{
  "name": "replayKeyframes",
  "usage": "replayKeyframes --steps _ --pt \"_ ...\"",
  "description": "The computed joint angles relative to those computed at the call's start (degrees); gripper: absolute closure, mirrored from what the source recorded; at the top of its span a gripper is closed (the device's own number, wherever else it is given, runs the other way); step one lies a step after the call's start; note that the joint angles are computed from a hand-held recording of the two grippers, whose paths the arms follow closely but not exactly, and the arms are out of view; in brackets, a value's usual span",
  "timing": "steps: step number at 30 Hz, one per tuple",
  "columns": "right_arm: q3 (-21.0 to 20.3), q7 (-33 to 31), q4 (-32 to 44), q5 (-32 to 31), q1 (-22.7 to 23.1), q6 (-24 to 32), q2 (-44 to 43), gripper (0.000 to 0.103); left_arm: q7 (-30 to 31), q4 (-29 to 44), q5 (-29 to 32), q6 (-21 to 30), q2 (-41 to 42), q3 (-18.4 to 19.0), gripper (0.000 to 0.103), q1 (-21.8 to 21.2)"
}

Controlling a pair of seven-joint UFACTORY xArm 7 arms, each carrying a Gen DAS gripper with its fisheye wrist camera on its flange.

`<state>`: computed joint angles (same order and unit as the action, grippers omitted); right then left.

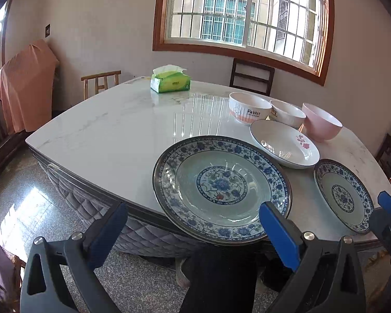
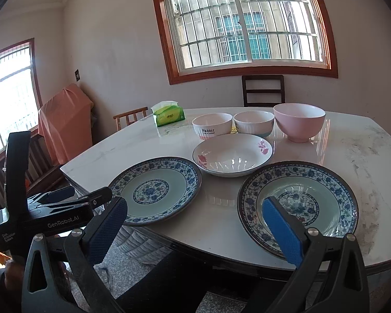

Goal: Organize plates and bowls
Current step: 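Move both grippers toward the rim of the nearer blue-and-white floral plate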

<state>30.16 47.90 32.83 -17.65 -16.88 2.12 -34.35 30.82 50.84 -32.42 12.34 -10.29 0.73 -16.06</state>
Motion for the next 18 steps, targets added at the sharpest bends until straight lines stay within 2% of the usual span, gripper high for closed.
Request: replayKeyframes --steps 2,4,5,8,10,15,18 --pt "-1.5 -0.9 0.7 0.3 1.4 0.1 1.4 0.000 -5.7 -0.3 6.4 -1.5 0.7 -2.4 0.000 2.8" --pt "-3.1 -1.6 1.2 0.8 2.9 -0.3 2.6 0.000 -9.1 1.4 11.1 1.6 1.7 -3.0 0.000 4.1" --pt "-3.2 -1.8 1.6 0.8 2.9 -0.1 3.1 0.000 -8.2 2.2 10.9 2.9 2.2 -2.5 0.000 3.7" --pt "-3.4 -2.5 3.0 0.5 3.2 0.5 4.6 0.000 -3.9 1.5 7.5 0.1 2.0 -1.6 0.000 2.3" --pt "-5.0 -3.1 3.7 0.9 4.9 0.2 6.1 0.000 -1.0 2.7 4.7 1.8 2.5 -0.6 0.000 1.4" --pt "-7.2 -4.0 6.2 1.4 7.5 1.1 10.0 0.000 3.3 5.5 0.6 5.2 4.2 -0.9 0.000 1.9" --pt "-9.6 -4.8 7.7 2.0 10.1 1.6 12.6 0.000 0.8 5.4 4.3 3.5 4.7 -2.4 0.000 3.4"
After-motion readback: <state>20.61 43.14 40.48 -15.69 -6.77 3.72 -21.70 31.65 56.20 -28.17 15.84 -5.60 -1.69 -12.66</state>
